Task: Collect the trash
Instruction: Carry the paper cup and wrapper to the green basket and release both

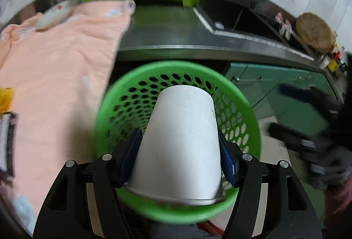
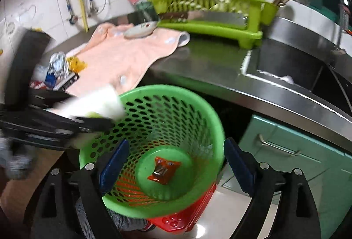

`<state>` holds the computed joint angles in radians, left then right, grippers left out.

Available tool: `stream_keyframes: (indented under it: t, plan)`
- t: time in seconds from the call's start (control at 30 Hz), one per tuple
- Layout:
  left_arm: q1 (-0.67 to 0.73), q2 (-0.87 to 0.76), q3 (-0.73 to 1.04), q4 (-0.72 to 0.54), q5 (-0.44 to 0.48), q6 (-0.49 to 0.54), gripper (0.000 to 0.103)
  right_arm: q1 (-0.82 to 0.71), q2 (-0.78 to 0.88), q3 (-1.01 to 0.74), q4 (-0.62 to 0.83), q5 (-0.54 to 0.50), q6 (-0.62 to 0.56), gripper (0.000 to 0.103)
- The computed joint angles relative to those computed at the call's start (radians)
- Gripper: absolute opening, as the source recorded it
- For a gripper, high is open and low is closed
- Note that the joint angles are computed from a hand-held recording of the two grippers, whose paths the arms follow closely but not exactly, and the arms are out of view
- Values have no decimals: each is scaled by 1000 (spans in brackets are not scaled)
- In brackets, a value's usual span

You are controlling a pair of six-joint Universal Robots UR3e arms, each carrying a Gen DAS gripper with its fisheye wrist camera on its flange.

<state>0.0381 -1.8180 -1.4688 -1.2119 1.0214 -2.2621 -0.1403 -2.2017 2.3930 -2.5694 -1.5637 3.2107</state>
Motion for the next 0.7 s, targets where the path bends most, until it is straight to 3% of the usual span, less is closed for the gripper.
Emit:
stream_keyframes:
  t: [0.23, 0.37, 0.43, 0.7]
  plan:
    - [-150, -216, 70, 103, 145, -156, 67, -223, -313, 89, 212, 161, -99, 85]
    - [-181, -269, 81, 156, 176, -205, 70, -341, -429, 121, 332, 264, -161, 85]
    - [-180, -298, 119, 119, 162, -211, 78, -321, -412, 133, 303, 246, -144, 85]
    - [-84, -207, 43, 131, 79, -173, 78, -221, -333, 132, 203, 202, -77, 85]
